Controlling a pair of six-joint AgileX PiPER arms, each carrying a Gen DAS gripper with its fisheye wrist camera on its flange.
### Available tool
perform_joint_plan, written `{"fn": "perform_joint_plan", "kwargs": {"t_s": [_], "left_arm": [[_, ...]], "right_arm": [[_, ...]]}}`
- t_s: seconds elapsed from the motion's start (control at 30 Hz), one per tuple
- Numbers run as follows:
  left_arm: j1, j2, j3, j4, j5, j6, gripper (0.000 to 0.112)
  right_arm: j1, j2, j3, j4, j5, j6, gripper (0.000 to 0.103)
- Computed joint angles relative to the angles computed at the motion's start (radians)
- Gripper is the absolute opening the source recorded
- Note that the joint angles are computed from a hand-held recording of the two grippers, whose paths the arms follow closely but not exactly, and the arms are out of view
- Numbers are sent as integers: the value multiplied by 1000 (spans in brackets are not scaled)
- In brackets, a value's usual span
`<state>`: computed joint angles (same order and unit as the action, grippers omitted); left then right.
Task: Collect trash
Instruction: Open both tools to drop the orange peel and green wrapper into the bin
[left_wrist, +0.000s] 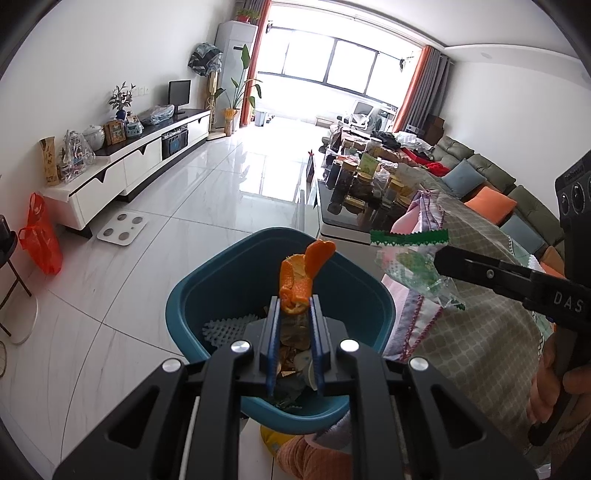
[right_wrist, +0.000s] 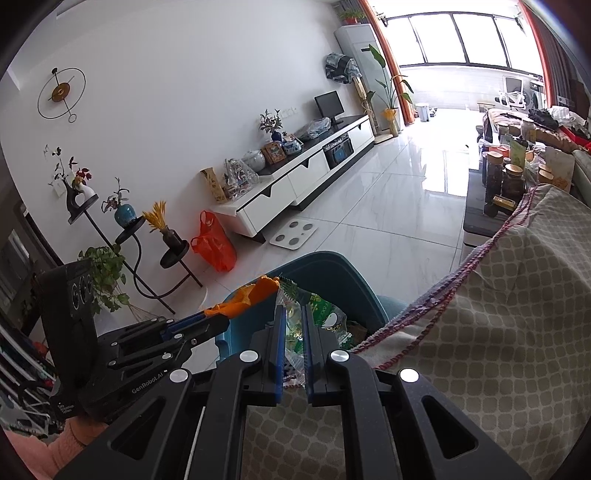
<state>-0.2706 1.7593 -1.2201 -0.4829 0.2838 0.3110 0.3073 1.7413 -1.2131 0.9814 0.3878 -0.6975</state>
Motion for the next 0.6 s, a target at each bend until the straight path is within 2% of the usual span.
{"fn": "perform_joint_plan", "kwargs": {"t_s": [0.6], "left_arm": [[-3, 51, -43, 72, 11, -86, 16]], "right_arm": [[8, 91, -107, -89, 54, 111, 9]]}}
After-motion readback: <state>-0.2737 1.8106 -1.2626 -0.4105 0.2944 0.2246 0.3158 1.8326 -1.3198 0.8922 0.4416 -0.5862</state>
